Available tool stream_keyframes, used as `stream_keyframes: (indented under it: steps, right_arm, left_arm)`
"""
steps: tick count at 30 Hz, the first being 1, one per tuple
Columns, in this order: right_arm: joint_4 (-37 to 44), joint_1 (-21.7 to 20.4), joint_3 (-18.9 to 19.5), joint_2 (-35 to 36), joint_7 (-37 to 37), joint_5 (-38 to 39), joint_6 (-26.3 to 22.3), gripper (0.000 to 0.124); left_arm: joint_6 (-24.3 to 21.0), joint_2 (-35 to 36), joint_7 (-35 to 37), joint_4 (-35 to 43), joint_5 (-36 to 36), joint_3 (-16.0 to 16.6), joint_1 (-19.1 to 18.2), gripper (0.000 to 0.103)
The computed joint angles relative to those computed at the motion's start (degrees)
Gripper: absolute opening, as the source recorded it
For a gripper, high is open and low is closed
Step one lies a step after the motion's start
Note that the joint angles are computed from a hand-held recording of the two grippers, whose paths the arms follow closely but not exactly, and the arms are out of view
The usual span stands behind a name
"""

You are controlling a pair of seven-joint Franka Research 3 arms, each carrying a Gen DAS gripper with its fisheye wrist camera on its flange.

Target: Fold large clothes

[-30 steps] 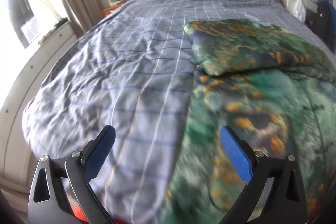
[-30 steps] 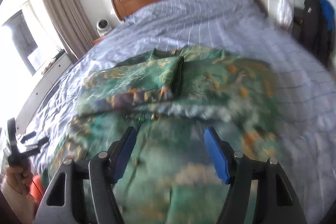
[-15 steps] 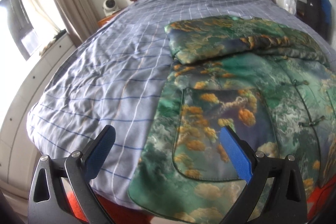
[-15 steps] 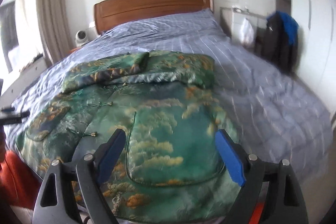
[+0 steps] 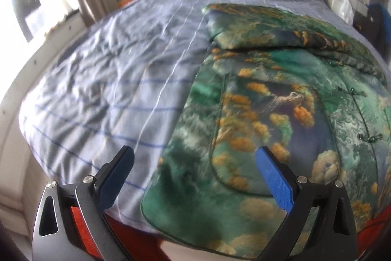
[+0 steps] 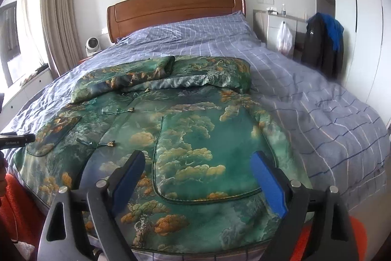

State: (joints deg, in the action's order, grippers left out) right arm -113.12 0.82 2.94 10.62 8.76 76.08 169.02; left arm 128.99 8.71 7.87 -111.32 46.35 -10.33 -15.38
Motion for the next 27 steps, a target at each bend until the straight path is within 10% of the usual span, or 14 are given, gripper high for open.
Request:
stream_keyframes:
  steps: [13, 22, 27]
  right_arm:
    - [0.4, -0.9, -1.2, -0.2, 13.6, -12.2, -1.3, 0.092]
    - [10.8, -7.7, -7.2, 5.0, 30.6, -32.2, -25.2, 0.095]
    - [22.2, -13.0, -5.6, 13.6, 34.9, -33.4, -42.5, 0.095]
  left_arm:
    - [24.8, -12.0, -2.0, -19.3, -8.6, 0.9, 6.6, 0.101]
    - [39.2, -10.7, 16.6, -23.7, -27.1, 2.0, 8.5, 0.101]
    - [34.2, -5.5, 26.1, -17.8, -29.7, 0.7, 8.2, 0.101]
